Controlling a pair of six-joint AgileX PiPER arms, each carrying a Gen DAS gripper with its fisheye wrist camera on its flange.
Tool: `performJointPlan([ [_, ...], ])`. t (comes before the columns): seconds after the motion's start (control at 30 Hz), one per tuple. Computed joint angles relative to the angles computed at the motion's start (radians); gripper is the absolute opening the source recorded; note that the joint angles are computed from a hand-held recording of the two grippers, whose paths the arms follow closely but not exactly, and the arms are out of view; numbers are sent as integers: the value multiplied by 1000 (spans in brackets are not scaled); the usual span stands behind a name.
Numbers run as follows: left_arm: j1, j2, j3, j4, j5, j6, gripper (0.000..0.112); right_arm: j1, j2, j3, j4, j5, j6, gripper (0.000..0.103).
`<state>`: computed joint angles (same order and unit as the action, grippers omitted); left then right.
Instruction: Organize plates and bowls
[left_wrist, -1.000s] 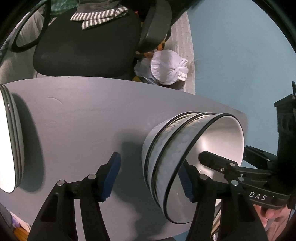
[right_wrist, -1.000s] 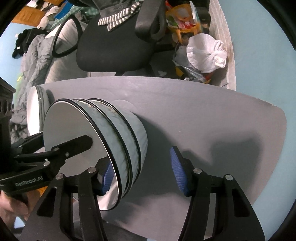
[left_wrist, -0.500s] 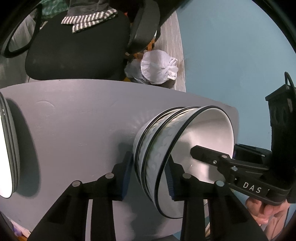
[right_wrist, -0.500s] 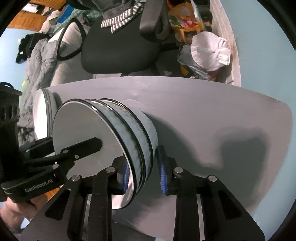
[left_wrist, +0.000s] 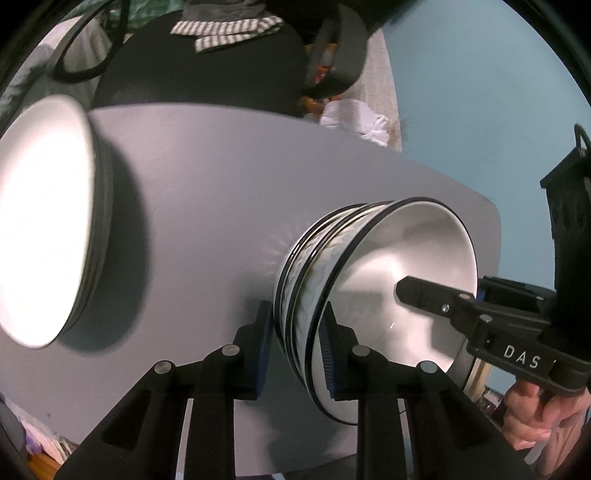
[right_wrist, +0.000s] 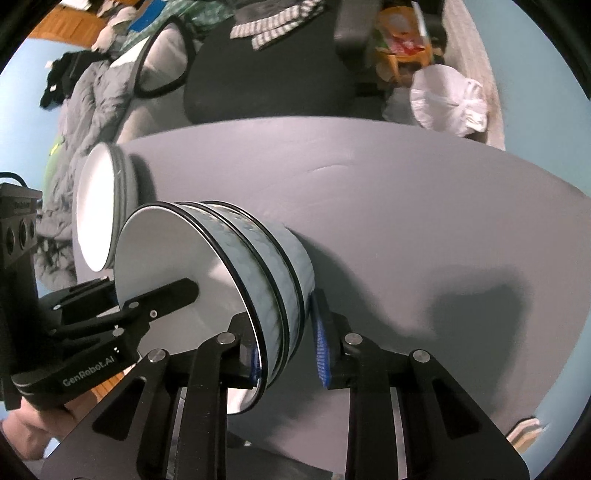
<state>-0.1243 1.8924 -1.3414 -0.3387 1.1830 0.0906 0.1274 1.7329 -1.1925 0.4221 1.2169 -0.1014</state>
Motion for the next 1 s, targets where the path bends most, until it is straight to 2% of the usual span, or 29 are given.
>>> performJointPlan([
  [0.33,156,-113,153,13,7,89,23,173,-15,35,12,-61,94,24],
  [0.6,221,-158,232,-3,-17,136,20,280,-26,41,-13,-100,161,24],
  [0.73,235,-155,242,-22,-29,156,21,289,-30,47,-30,-118,157,23],
  [1.0,229,-185,278,-4,-43,189,22,265,-3,39,3,-92,131,24],
])
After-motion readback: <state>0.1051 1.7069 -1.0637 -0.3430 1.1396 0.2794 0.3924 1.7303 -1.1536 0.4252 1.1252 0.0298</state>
